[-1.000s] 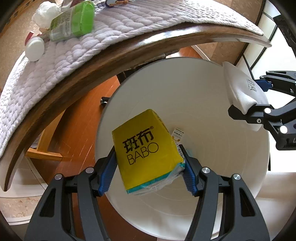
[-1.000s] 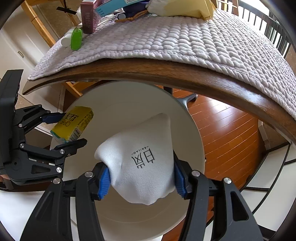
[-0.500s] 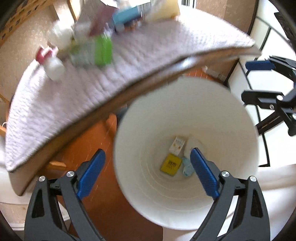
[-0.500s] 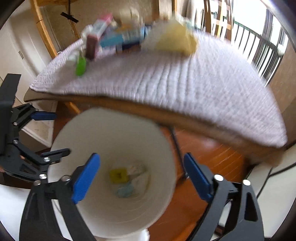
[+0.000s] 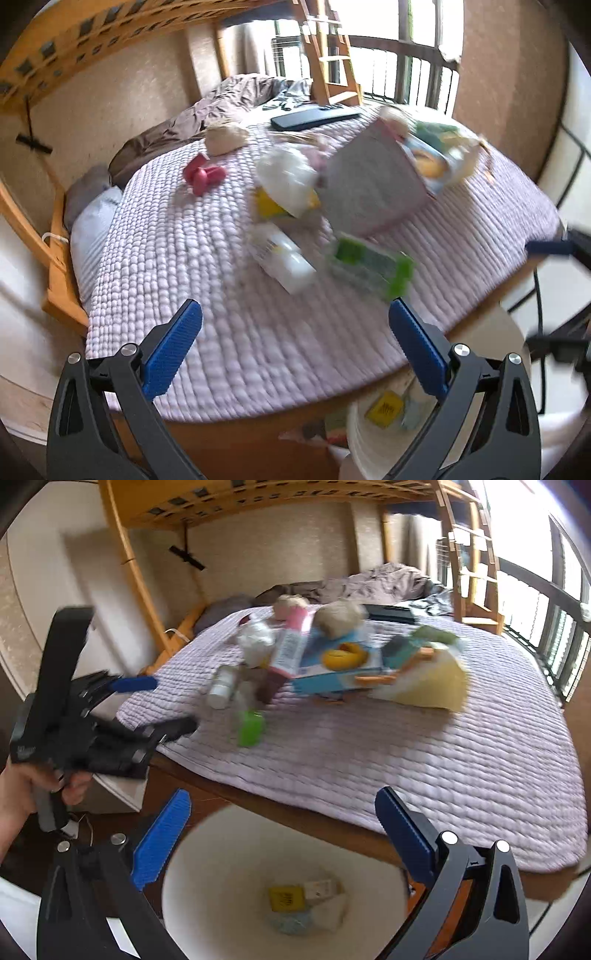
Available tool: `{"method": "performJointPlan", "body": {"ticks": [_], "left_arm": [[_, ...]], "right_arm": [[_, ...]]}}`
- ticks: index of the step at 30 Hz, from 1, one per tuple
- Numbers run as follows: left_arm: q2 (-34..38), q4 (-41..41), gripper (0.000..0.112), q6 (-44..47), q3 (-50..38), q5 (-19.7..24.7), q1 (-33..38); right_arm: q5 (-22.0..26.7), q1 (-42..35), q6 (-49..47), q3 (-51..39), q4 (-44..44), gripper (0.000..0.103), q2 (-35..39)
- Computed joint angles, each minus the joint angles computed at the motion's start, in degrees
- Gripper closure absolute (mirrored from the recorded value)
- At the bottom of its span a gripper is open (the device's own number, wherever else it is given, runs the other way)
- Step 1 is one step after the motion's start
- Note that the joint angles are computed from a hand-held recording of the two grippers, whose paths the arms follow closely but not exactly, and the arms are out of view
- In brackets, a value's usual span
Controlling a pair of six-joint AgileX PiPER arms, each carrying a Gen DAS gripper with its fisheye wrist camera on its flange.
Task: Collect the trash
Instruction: 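Grasp the white pill bottle with the left tool while the right tool grasps the green bottle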
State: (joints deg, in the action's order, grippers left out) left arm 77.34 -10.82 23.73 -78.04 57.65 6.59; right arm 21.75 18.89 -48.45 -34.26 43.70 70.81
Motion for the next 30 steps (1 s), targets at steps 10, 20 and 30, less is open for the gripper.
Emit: {"method": "performJointPlan", "body": {"ticks": [10,20,30], "left_arm": [[10.3,-5.1,0.012,8.1,-6.4,-0.5,3.1],[14.6,-14.9,0.023,21.1,-10.4,3.9,6.9],[16.9,-15.3,0.053,23.9,-11.8,5.6,6.6]], "right_arm": [[-1.3,6.9,-5.7,-10.4,10.6,0.018,16.0],[2.6,7.8,-3.5,-17.8,9.5,0.044,23.5],[7.4,5.2,0.1,-21.8,8.0,0.079,25.7]]}}
